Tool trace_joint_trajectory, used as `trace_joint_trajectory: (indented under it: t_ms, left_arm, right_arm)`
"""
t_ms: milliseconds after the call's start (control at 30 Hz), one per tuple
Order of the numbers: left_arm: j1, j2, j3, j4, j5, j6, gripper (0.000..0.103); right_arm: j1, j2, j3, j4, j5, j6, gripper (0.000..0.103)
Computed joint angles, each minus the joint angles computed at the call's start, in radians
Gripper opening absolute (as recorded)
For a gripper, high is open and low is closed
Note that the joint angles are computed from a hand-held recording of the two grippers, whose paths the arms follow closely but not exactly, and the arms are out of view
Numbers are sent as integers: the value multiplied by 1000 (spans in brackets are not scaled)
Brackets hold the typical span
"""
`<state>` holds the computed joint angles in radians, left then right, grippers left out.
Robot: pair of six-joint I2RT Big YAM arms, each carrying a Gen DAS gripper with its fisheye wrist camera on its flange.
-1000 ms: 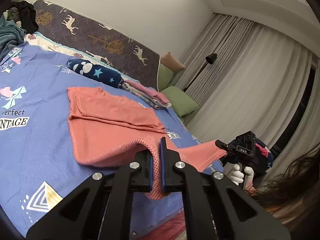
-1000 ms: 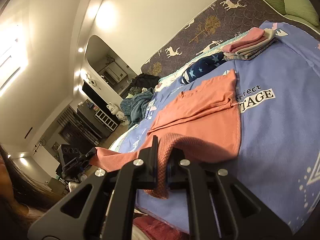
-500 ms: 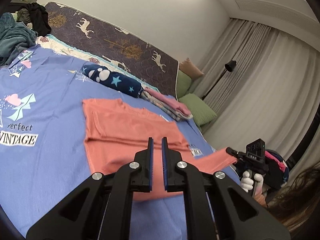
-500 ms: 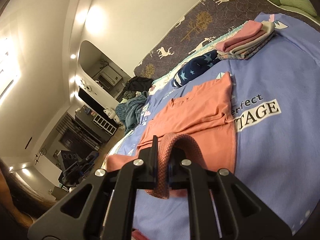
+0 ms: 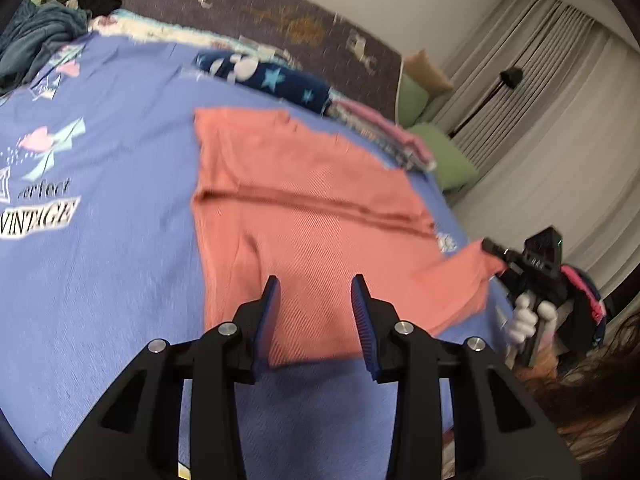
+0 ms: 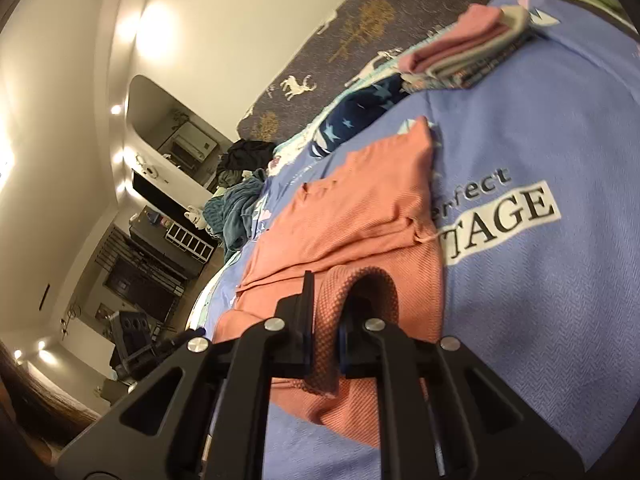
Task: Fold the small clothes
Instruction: 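Lift the hem with both grippers and fold it toward the collar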
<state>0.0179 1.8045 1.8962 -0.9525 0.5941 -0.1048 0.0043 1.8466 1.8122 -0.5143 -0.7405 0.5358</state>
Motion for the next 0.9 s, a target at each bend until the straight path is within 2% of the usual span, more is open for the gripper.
trace_joint_trajectory:
  t_ms: [100,267,467,567,700,767,800,867,900]
  left_arm:
    - [-10,17,14,-52,-59,37,37]
    - [-24,29,15,-56,-85,88,37]
    - [-18,22,10,-50,-123,63,37]
    - [-11,15,-2,-51,-101,70,38]
    - [-9,46,22,-92,-36,113,38]
    - [1,63,33,-82,19,83,29]
    - [9,74,40,-74,59,58,13]
    - [24,78,32,-33,147,-9,11]
    - [32,67,12,22,194,-55,10]
  right_arm:
    - [0,4,1,-6,3,1,12]
    - [1,-5,-15,-8,14,4,14]
    - [3,-24,-38,-6,22,5,15]
    - [7,-19,-33,-15,22,3,17]
    - [15,-6,-13,-28,24,-1,18]
    - [19,-8,-11,-32,27,-6,18]
    - [19,-11,-15,-31,28,-9,18]
    - [19,-19,-21,-29,32,-11,18]
    - [19,-24,-26,-26,35,-10,18]
